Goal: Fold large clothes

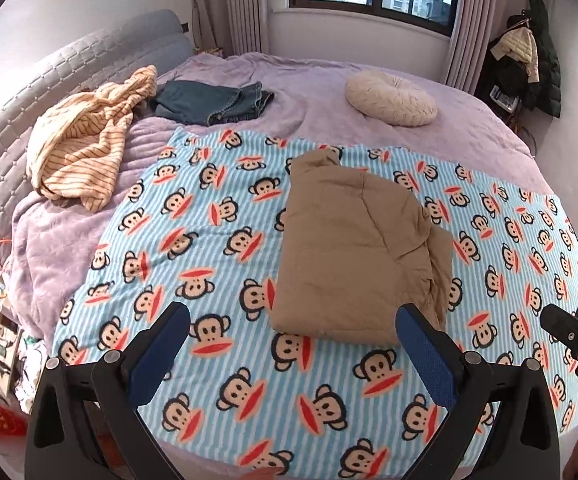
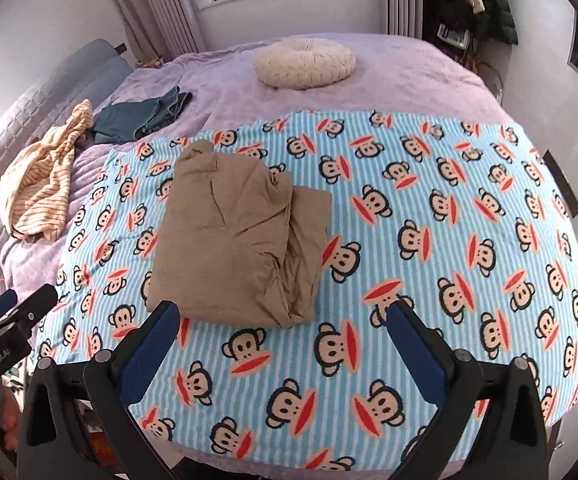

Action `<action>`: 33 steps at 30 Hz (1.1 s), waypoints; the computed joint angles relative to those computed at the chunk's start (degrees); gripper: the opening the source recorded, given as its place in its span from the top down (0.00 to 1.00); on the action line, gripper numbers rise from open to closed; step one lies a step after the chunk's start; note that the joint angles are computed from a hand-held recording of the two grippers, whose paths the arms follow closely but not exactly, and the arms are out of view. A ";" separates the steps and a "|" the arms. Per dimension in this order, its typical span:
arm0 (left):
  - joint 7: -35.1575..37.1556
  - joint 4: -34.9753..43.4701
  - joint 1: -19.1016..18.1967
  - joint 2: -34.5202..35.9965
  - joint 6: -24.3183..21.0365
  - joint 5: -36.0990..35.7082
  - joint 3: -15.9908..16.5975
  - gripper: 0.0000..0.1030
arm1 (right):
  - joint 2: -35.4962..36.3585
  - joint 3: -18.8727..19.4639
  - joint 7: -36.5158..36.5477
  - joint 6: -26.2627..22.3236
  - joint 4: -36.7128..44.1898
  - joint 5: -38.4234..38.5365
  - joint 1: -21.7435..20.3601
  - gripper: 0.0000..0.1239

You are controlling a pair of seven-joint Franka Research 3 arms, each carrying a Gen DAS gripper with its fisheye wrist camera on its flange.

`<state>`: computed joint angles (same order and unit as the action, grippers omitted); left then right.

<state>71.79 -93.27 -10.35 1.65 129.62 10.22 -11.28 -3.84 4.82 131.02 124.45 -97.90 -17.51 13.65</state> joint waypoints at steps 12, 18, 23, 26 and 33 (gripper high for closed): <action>5.45 1.24 1.91 0.79 -0.41 -1.70 1.03 0.00 | 3.03 0.74 8.98 -3.78 5.21 -6.28 2.58 0.17; 6.36 1.60 2.34 0.89 -0.05 -2.19 1.11 0.00 | 3.57 0.35 9.58 -4.52 6.17 -6.83 3.58 0.17; 7.24 1.06 2.50 0.37 0.03 -2.99 1.11 0.00 | 3.89 0.24 9.72 -4.92 6.72 -6.86 3.86 0.17; 7.62 1.06 2.55 0.28 -0.12 -3.21 1.12 0.00 | 4.07 0.23 9.89 -5.27 7.10 -6.92 4.13 0.17; 7.55 0.75 2.51 0.04 0.09 -3.20 1.10 0.00 | 4.07 0.03 9.74 -5.18 7.08 -6.89 4.19 0.17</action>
<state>79.34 -92.52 -7.84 1.69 129.71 7.02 -10.18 0.23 4.85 140.76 119.27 -90.82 -24.40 17.84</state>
